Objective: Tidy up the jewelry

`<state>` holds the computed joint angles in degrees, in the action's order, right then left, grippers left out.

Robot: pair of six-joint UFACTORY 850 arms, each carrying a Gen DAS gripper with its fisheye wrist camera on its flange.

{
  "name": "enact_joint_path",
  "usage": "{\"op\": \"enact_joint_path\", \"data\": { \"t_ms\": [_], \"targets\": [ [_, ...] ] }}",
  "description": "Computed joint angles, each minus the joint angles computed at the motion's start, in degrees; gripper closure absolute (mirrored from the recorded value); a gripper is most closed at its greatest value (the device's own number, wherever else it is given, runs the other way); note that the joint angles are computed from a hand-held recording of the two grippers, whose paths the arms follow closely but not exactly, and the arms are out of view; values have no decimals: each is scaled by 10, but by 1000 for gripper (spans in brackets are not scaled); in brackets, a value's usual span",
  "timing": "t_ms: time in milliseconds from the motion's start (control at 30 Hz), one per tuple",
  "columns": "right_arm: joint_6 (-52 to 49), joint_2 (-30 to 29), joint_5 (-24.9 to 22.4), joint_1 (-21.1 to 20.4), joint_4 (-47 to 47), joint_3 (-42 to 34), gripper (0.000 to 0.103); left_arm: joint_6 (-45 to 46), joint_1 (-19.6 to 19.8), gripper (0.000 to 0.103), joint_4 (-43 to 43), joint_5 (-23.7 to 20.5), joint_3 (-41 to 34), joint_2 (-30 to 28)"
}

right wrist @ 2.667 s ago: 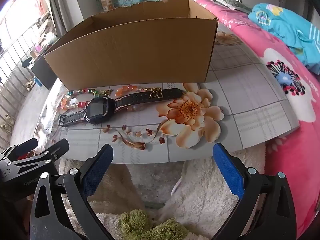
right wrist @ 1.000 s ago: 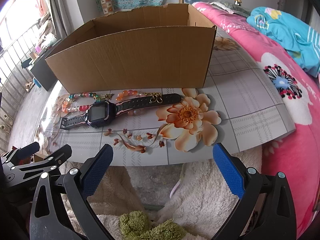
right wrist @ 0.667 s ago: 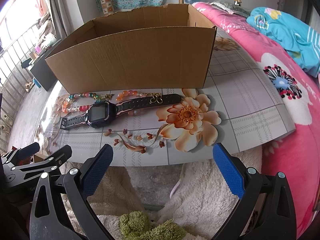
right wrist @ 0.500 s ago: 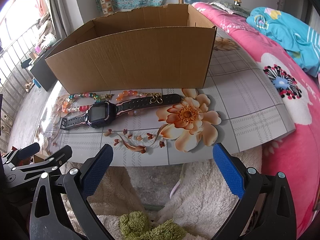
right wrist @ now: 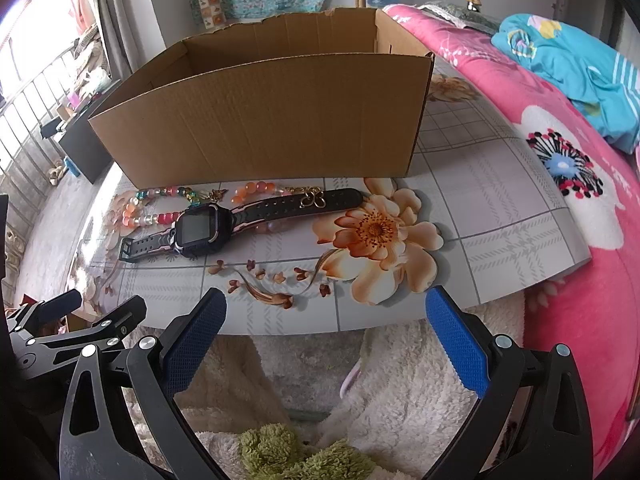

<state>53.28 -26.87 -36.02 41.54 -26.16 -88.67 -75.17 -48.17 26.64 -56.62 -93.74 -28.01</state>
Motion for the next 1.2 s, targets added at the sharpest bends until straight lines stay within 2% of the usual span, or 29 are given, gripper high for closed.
{"op": "enact_joint_path", "data": {
  "t_ms": [300, 567, 700, 833, 867, 933, 1033, 1100, 1200],
  "targets": [
    [13, -12, -2, 4, -5, -11, 7, -21, 13, 6, 28, 26, 59, 37],
    [15, -5, 38, 8, -29, 7, 7, -15, 24, 5, 58, 73, 113, 78],
    [26, 0, 58, 8, -57, 18, 7, -11, 31, 6, 68, 141, 154, 108],
    [28, 11, 81, 4, -77, 30, 7, -91, 46, 6, 130, 282, 230, 164],
    [27, 13, 84, 4, -82, 30, 7, -120, 48, 5, 152, 298, 243, 174],
    [38, 15, 91, 4, -103, 29, 11, -114, 53, 5, 144, 297, 242, 174],
    [-7, 6, 109, -3, -65, 16, 24, -81, 63, 6, 104, 305, 235, 168],
    [-79, -11, 113, -8, 5, -10, 33, -66, 66, 6, 93, 306, 233, 167],
    [-201, -40, 119, -19, 127, -49, 37, -60, 70, 6, 86, 302, 223, 156]
  ]
}}
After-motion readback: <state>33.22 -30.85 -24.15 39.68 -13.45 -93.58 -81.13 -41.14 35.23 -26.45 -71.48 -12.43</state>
